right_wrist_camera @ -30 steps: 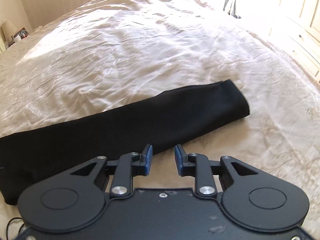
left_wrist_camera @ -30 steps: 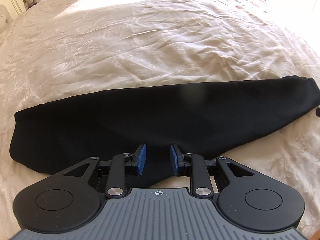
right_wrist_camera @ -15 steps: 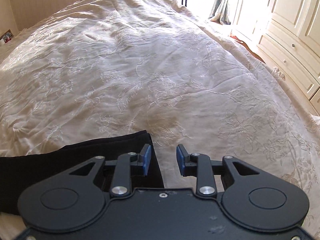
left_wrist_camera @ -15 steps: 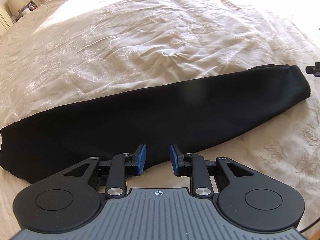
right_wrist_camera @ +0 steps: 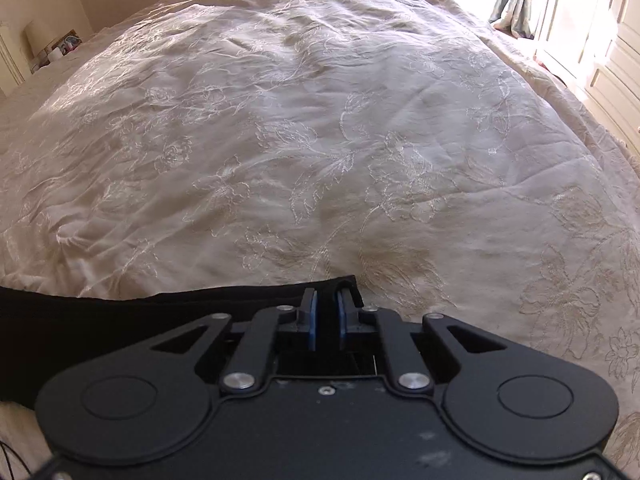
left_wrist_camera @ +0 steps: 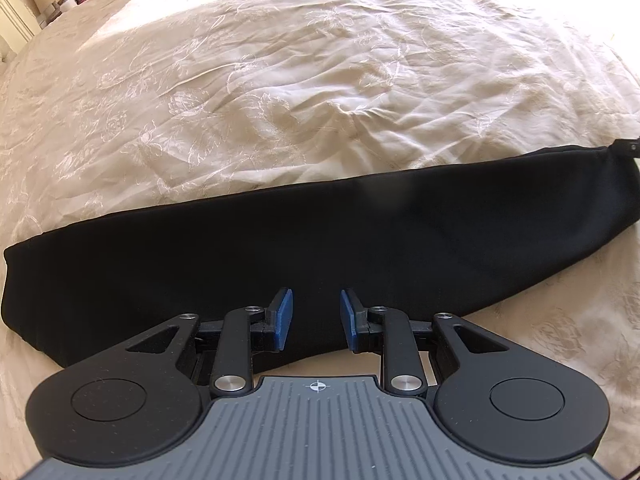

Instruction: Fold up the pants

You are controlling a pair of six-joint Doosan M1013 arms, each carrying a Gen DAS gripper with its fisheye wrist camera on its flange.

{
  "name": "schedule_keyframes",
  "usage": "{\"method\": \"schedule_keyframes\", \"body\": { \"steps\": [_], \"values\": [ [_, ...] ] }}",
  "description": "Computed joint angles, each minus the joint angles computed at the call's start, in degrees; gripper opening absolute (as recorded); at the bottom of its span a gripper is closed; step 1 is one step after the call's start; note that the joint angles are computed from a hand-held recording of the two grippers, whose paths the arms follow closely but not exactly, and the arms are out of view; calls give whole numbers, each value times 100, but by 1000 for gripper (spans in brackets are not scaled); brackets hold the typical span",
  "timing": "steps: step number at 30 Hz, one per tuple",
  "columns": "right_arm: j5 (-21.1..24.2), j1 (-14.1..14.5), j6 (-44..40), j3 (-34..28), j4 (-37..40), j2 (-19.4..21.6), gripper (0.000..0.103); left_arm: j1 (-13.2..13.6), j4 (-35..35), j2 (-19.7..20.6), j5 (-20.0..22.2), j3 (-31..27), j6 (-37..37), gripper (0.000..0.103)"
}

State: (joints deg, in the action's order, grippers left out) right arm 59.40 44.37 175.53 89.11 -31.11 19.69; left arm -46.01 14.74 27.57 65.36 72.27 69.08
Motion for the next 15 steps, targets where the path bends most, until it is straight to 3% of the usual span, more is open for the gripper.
{"method": "schedule_keyframes", "body": {
  "steps": [3, 7, 15],
  "values": [
    [-65, -36, 144, 7, -276, -25, 11, -6, -19, 69, 27, -98, 18, 26],
    [-96, -247, -192, 5, 402, 57, 15, -43, -61, 200, 96, -278, 95, 26],
    [-194, 17, 953, 385, -192, -288, 30, -199, -487, 492, -18, -714, 621, 26]
  ]
}}
